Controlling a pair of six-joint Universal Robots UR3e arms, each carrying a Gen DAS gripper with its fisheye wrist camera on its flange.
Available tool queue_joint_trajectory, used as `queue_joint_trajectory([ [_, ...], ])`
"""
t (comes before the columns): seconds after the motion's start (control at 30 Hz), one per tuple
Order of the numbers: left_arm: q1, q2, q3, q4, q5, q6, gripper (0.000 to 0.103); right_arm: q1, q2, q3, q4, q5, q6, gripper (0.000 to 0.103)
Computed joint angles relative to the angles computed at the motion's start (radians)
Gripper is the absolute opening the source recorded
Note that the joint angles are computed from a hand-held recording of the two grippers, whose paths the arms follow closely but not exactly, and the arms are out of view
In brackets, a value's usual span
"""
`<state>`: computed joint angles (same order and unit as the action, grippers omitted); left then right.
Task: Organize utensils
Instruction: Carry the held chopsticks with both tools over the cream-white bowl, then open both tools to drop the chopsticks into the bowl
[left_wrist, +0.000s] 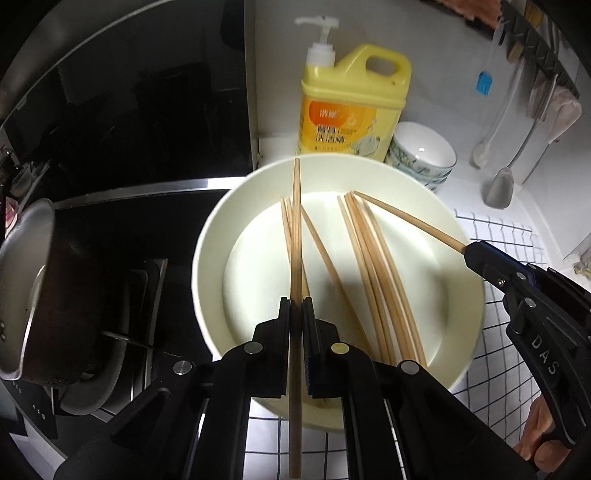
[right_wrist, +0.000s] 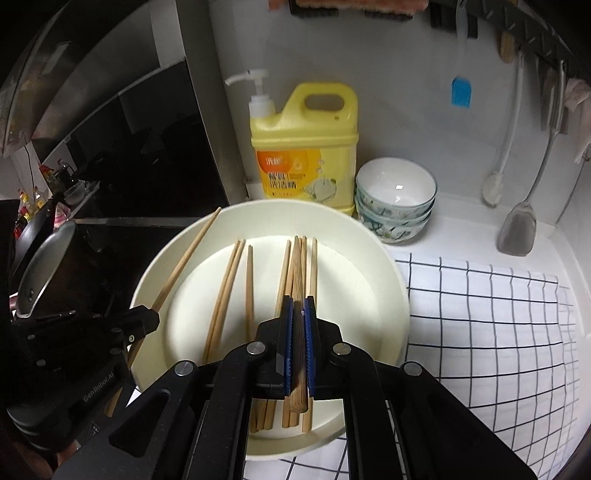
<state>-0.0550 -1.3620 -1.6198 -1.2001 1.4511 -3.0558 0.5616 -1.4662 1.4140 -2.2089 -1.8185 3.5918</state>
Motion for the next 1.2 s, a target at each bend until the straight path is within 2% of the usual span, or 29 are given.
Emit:
queue_joint_trajectory([
  [0.4, -0.043, -0.093, 0.026, 0.005, 0.069, -0.084, 0.009, -0.057, 0.03, 0.007, 0.028, 0.116, -0.074, 0.006],
  [0.43, -0.046, -0.093, 0.034, 0.0, 0.075, -0.094, 0.016, -0.057, 0.024, 0.009, 0.027, 0.11, -0.079, 0.008],
  [0.47, -0.047, -0.089, 0.038, -0.006, 0.084, -0.102, 0.023, -0.055, 0.014, 0.009, 0.033, 0.095, -0.084, 0.019],
  [0.5, -0.049, -0.081, 0.042, -0.01, 0.1, -0.116, 0.046, -0.055, 0.008, 0.009, 0.033, 0.088, -0.089, 0.029],
  [0.53, -0.051, -0.072, 0.04, -0.004, 0.113, -0.128, 0.069, -0.053, -0.009, 0.015, 0.034, 0.073, -0.095, 0.033],
  [0.57, -0.054, -0.053, 0.03, 0.015, 0.132, -0.145, 0.075, -0.052, -0.022, 0.017, 0.038, 0.062, -0.1, 0.037],
  [0.63, -0.058, -0.028, 0.033, 0.02, 0.156, -0.156, 0.079, -0.059, -0.049, 0.022, 0.05, 0.061, -0.114, 0.042],
  [0.7, -0.065, -0.021, 0.059, -0.007, 0.17, -0.164, 0.085, -0.061, -0.079, 0.031, 0.066, 0.055, -0.111, 0.051],
  [0.8, -0.078, 0.0, 0.08, -0.031, 0.192, -0.176, 0.094, -0.058, -0.117, 0.046, 0.081, 0.051, -0.094, 0.056],
  [0.97, -0.111, 0.018, 0.116, -0.077, 0.228, -0.188, 0.096, -0.048, -0.164, 0.055, 0.129, 0.045, -0.068, 0.061],
  [1.2, -0.13, 0.048, 0.137, -0.139, 0.23, -0.225, 0.097, -0.022, -0.225, 0.072, 0.175, -0.006, 0.003, 0.063],
])
